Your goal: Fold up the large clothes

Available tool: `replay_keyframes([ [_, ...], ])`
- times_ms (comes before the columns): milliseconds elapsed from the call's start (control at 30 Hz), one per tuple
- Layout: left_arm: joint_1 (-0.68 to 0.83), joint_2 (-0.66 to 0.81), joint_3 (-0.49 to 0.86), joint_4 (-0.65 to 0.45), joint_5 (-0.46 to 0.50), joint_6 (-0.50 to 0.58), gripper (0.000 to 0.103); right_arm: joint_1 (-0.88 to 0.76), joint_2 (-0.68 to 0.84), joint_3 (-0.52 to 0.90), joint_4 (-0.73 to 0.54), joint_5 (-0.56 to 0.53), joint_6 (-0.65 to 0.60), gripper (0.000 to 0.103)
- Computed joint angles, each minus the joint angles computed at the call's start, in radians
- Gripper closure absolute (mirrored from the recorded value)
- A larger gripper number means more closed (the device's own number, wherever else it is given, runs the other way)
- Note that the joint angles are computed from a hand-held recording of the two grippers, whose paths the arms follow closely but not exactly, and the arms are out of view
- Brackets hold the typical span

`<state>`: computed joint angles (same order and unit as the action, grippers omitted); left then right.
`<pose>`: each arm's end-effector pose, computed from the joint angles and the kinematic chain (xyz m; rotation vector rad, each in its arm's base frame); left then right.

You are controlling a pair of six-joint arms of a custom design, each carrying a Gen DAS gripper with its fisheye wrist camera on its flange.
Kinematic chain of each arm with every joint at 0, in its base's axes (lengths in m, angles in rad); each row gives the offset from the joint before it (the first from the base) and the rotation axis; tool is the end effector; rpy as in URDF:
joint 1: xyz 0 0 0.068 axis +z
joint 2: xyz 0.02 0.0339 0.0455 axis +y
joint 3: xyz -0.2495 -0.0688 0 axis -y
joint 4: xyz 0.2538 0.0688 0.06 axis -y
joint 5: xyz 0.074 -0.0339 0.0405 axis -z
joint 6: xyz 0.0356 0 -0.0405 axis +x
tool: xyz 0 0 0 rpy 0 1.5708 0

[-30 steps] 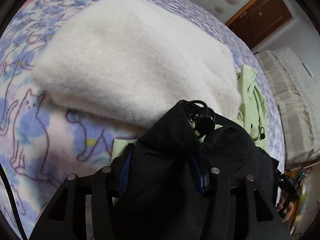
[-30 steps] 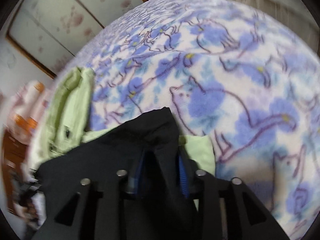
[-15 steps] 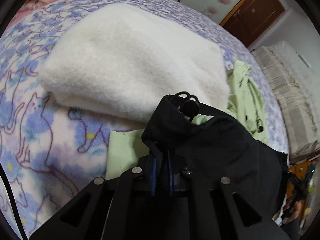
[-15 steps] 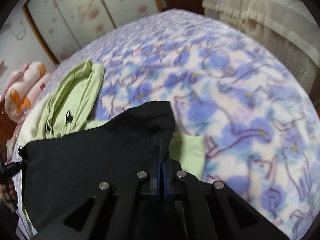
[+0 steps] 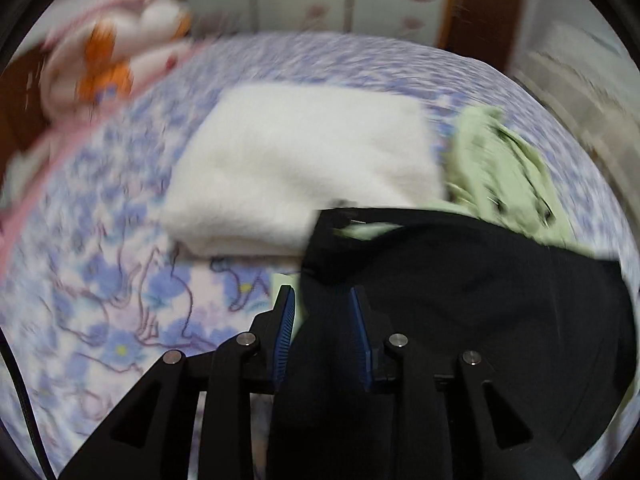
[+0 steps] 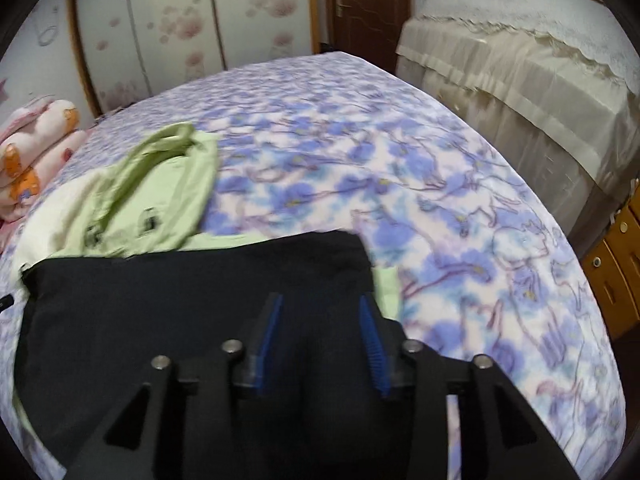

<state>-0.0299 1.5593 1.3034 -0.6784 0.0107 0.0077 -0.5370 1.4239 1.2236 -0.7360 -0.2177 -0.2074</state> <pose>0.3428 -0.0106 0.2687 0.0515 2.5046 -0.0226 0.2691 -0.1513 0.2810 0.3184 2.4557 -0.0436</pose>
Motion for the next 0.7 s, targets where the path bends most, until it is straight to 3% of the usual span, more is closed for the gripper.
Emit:
replay_keyframes([
  [100,-0.11,-0.132,-0.113,-0.016,0.059,-0.029,0.077,0.072,-0.104,-0.084,-0.057,-0.068,0.037,0.061],
  [167,-0.172,-0.192,-0.176,-0.051,0.125,-0.112,0.077,0.189,-0.188,-0.16,-0.087,-0.048,0.085,0.061],
  [233,-0.245,-0.228,-0.249,-0.018,0.143,-0.22,0.077,0.304,-0.236,-0.213,-0.12,-0.047,0.124,0.061],
  [333,-0.339,-0.232,-0.343,0.058,0.099,-0.331,0.077,0.459,-0.301,-0.304,-0.114,0.005,0.172,0.061],
  [433,-0.383,-0.214,-0.402,0.077,-0.023,-0.367,0.077,0.532,-0.357,-0.388,-0.094,0.131,0.146,0.061],
  [500,-0.356,-0.246,-0.445,0.085,-0.056,-0.337,0.077,0.467,-0.409,-0.438,-0.078,0.192,0.062,0.062],
  [600,-0.27,-0.292,-0.488,0.069,-0.078,-0.277,0.077,0.242,-0.454,-0.478,-0.043,0.206,-0.089,0.059],
  [633,-0.238,-0.304,-0.496,0.06,-0.074,-0.264,0.077,0.121,-0.432,-0.469,-0.032,0.178,-0.144,0.055],
  [700,-0.171,-0.327,-0.513,0.052,-0.036,-0.234,0.077,-0.037,-0.363,-0.438,-0.018,0.175,-0.207,0.055],
])
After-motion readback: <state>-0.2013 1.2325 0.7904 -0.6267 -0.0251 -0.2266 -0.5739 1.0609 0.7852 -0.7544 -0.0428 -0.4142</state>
